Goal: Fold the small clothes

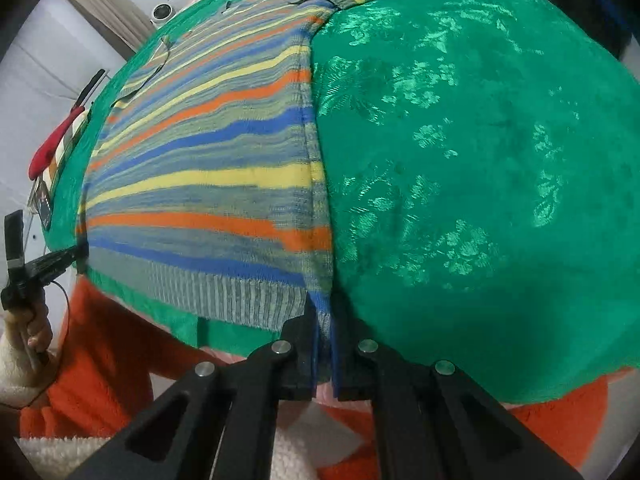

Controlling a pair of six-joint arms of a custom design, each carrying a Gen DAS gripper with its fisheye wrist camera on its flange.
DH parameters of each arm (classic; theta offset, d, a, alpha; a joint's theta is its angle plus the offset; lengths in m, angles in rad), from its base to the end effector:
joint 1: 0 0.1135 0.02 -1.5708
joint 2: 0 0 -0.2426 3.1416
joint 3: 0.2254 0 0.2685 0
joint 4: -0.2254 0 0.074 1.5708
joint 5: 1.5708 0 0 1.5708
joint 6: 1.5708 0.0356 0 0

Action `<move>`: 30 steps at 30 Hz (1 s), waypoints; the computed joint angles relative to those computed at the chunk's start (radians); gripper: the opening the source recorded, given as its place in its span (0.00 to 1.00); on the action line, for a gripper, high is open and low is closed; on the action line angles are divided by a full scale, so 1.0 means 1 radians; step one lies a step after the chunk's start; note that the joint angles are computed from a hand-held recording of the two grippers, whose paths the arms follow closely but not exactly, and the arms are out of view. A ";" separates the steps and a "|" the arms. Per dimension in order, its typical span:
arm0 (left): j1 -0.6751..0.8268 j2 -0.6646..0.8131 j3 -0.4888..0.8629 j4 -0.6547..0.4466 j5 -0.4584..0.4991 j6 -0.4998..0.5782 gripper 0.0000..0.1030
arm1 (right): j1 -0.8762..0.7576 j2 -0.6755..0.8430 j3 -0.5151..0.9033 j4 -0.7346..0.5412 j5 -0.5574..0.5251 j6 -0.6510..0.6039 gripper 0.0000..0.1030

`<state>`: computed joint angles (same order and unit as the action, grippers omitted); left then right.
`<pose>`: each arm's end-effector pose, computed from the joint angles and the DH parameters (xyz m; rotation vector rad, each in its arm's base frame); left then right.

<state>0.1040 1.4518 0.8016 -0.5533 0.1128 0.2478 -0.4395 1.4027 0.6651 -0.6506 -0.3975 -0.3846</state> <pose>0.2740 0.0246 0.1416 0.2272 2.7508 -0.0637 0.2166 -0.0866 0.1160 0.0252 2.7885 0.4123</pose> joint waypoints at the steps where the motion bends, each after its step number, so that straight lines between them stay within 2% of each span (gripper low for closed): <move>1: -0.002 -0.008 -0.004 0.000 -0.003 0.001 0.09 | -0.005 -0.004 -0.001 -0.005 -0.007 -0.014 0.04; 2: 0.002 -0.022 -0.002 -0.018 -0.002 0.009 0.13 | -0.017 0.006 0.010 -0.019 -0.022 -0.033 0.05; 3: 0.000 -0.032 0.001 -0.038 -0.003 0.010 0.18 | -0.025 0.018 0.023 -0.039 -0.035 -0.044 0.11; 4: 0.006 -0.061 0.008 -0.085 -0.022 0.020 0.34 | -0.044 0.033 0.046 -0.088 -0.050 -0.071 0.20; 5: 0.019 -0.094 -0.006 -0.097 -0.031 0.034 0.42 | -0.061 0.045 0.088 -0.170 -0.029 -0.106 0.26; 6: 0.039 -0.161 -0.024 -0.111 -0.037 0.058 0.44 | -0.076 0.042 0.107 -0.215 -0.016 -0.139 0.36; 7: 0.047 -0.212 -0.038 -0.123 -0.041 0.068 0.47 | -0.102 0.020 0.150 -0.278 0.004 -0.191 0.41; 9: 0.068 -0.289 -0.041 -0.141 -0.048 0.077 0.54 | -0.119 -0.031 0.214 -0.297 0.040 -0.229 0.49; 12: 0.073 -0.320 0.002 -0.139 -0.041 0.025 0.55 | -0.059 -0.004 0.371 -0.201 0.104 -0.214 0.50; 15: 0.022 -0.330 0.049 -0.149 -0.014 -0.083 0.56 | 0.068 0.132 0.497 -0.020 0.120 -0.206 0.55; 17: -0.006 -0.348 0.062 -0.163 -0.005 -0.127 0.57 | 0.163 0.266 0.560 0.125 0.152 -0.204 0.56; 20: -0.033 -0.420 0.039 -0.198 -0.002 -0.165 0.65 | 0.261 0.534 0.738 0.197 0.211 -0.158 0.55; 22: -0.019 -0.460 0.011 -0.218 -0.012 -0.144 0.66 | 0.284 0.699 0.874 0.205 0.251 -0.097 0.53; 23: -0.013 -0.470 0.003 -0.224 -0.023 -0.133 0.66 | 0.276 0.743 0.924 0.192 0.228 -0.059 0.48; 25: -0.014 -0.476 -0.018 -0.217 -0.072 -0.127 0.66 | 0.231 0.803 1.040 0.127 0.137 0.055 0.04; 28: 0.070 -0.474 -0.045 -0.219 -0.032 -0.103 0.66 | 0.110 0.773 1.097 0.105 0.017 0.180 0.02; 30: 0.100 -0.457 -0.049 -0.217 -0.006 -0.101 0.66 | 0.023 0.777 1.175 0.049 -0.018 0.233 0.02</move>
